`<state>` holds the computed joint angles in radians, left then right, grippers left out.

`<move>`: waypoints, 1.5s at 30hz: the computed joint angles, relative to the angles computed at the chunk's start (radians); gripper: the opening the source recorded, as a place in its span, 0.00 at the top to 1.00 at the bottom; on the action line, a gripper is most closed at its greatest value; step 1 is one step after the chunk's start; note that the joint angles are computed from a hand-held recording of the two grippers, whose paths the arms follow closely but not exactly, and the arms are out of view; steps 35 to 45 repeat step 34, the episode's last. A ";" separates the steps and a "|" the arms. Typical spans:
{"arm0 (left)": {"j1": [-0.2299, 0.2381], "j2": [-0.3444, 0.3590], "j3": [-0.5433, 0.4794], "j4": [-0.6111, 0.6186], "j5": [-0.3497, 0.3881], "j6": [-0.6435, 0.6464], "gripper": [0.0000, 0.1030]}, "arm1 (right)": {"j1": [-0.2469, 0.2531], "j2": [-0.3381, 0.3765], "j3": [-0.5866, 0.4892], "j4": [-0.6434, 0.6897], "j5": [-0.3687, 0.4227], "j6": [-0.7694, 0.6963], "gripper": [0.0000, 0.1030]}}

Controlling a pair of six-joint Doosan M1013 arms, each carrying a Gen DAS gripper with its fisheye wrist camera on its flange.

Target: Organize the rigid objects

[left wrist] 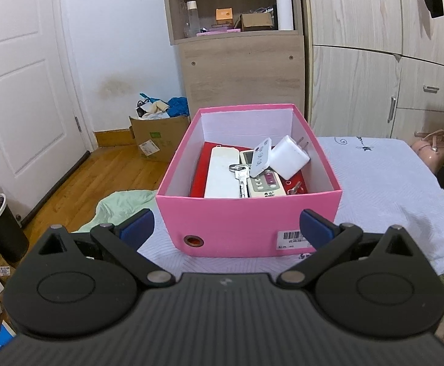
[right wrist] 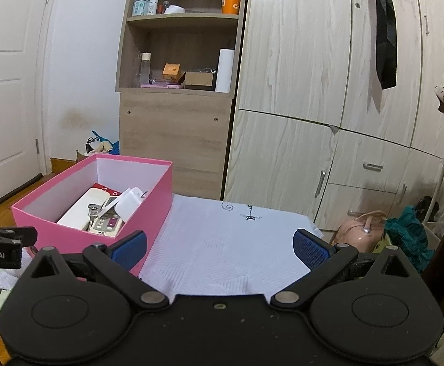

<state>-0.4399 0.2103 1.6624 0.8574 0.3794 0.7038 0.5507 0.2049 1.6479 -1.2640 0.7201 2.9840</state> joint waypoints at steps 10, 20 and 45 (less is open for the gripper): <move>0.003 0.001 -0.003 -0.052 -0.009 0.050 0.00 | 0.000 0.004 -0.008 0.041 0.004 -0.039 0.00; -0.003 -0.005 0.012 -0.006 -0.030 0.011 0.00 | -0.001 0.004 -0.009 0.056 0.007 -0.050 0.00; -0.004 0.001 0.000 -0.081 0.003 0.094 0.00 | -0.002 0.007 -0.015 0.084 0.017 -0.073 0.00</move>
